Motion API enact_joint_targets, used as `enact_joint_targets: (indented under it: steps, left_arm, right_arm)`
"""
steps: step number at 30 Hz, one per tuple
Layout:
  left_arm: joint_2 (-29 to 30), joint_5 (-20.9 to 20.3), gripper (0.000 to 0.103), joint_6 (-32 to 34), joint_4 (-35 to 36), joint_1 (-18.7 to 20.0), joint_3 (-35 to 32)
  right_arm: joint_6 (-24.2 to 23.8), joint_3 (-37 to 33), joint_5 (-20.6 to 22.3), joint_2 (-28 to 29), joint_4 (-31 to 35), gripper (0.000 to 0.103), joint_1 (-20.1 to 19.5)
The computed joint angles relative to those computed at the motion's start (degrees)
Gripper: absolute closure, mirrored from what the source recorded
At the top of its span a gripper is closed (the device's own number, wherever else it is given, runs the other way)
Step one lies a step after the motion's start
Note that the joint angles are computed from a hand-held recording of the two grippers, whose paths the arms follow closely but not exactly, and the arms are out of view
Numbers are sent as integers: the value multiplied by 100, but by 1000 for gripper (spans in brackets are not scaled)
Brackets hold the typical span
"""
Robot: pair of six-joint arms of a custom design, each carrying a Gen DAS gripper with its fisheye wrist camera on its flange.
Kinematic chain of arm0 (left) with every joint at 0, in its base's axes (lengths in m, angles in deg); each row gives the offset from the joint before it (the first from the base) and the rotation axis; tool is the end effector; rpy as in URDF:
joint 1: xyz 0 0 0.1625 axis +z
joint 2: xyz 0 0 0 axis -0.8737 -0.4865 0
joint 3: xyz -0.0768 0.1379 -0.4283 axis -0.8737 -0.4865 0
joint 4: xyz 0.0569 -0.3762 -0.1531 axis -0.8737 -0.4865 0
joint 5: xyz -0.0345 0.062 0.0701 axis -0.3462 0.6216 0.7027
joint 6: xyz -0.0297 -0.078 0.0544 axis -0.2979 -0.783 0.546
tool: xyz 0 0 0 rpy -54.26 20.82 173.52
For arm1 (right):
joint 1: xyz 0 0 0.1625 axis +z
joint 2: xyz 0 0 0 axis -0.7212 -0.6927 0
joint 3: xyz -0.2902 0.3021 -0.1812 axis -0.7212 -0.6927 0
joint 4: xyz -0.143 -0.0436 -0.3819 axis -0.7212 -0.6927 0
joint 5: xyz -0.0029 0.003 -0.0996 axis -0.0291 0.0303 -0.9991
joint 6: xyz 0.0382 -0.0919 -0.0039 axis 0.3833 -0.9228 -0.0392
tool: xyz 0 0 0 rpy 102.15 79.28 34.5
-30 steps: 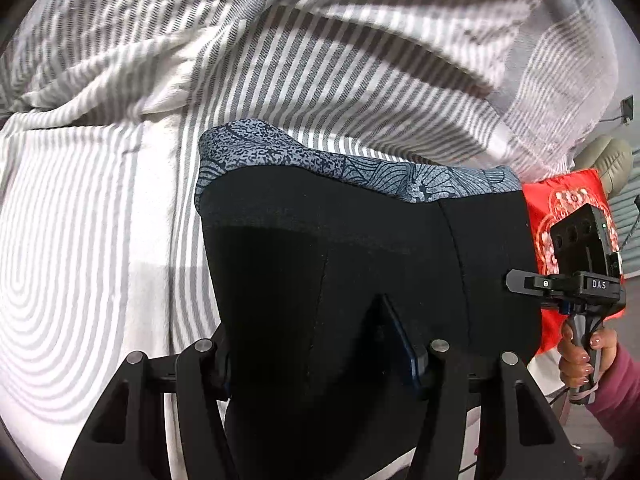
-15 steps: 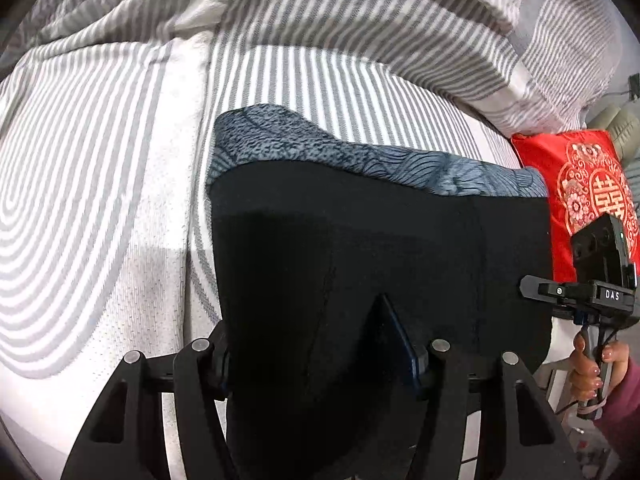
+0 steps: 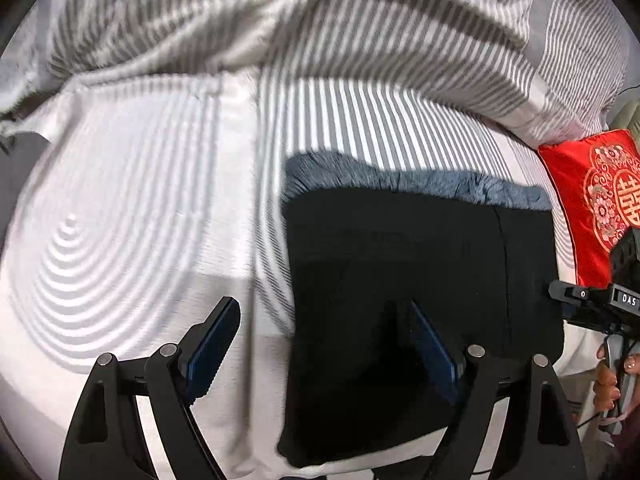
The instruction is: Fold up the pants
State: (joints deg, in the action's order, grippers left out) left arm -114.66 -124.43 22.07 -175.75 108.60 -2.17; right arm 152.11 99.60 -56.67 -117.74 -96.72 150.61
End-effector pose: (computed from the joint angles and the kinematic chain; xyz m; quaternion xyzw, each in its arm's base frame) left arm -0.3361 -0.6077 0.1087 0.4831 0.8429 0.1572 0.1773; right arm 0.1418 -0.2468 0.2492 -0.5183 -0.7704 0.3668 0.0567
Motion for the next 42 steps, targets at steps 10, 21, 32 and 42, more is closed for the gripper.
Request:
enact_joint_targets:
  steps: [10,21,32,42]
  left_arm:
    - [-241,338,17,247,-320,-499,428]
    - [-183,933,10,455,-1263,-641,1370]
    - [-157,878,1,556,-1600,-581,1561]
    - [-80,960,1,415,-1405,-594,1469]
  right_arm:
    - [1031,-947,-1164,-190,2347,77,1148]
    - [340,-965,-691,423,2293,77,428]
    - [293,-831,-669,436,2005,77,324]
    - [541,-923,-757,517,2208,76,399]
